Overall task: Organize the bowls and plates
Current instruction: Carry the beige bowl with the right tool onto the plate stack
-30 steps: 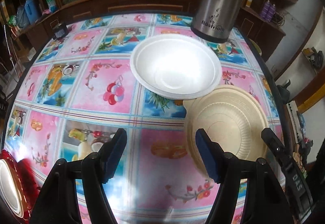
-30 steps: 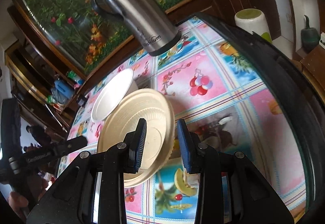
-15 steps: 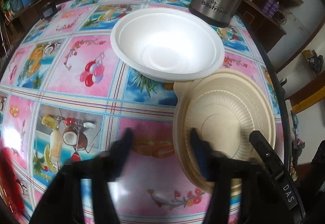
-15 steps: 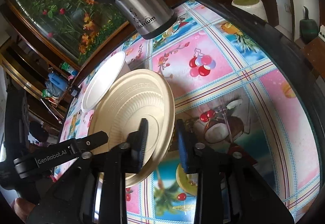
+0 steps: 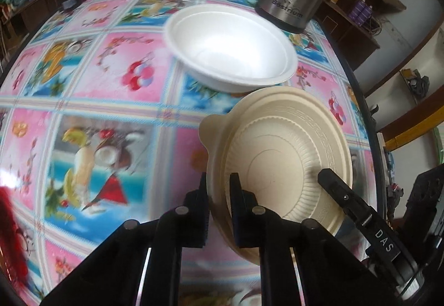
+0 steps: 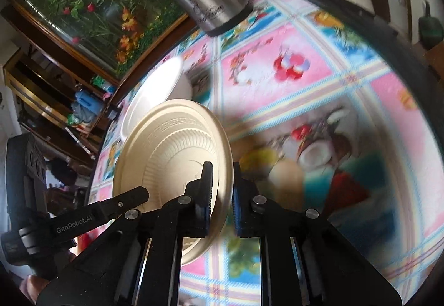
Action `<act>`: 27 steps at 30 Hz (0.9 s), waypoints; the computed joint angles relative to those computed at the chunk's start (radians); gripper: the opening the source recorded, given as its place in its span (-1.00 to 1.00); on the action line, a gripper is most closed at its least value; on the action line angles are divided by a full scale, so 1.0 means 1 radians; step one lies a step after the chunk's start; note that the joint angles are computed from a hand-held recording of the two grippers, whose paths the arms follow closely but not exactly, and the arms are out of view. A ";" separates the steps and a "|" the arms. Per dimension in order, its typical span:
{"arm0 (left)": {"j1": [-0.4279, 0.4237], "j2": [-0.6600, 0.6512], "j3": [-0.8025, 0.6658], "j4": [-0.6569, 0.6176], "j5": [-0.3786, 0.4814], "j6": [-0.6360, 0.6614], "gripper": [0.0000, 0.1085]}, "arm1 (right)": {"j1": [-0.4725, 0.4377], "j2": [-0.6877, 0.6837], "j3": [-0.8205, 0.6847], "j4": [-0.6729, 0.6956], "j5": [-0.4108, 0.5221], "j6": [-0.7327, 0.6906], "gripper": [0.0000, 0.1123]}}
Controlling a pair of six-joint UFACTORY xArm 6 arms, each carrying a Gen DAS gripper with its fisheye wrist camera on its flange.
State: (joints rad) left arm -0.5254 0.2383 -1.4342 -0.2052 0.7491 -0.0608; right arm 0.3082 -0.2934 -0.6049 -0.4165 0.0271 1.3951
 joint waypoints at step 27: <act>0.617 -0.527 0.491 -0.089 -0.131 0.360 -0.72 | 0.495 0.725 -1.045 0.038 0.207 -0.086 -0.79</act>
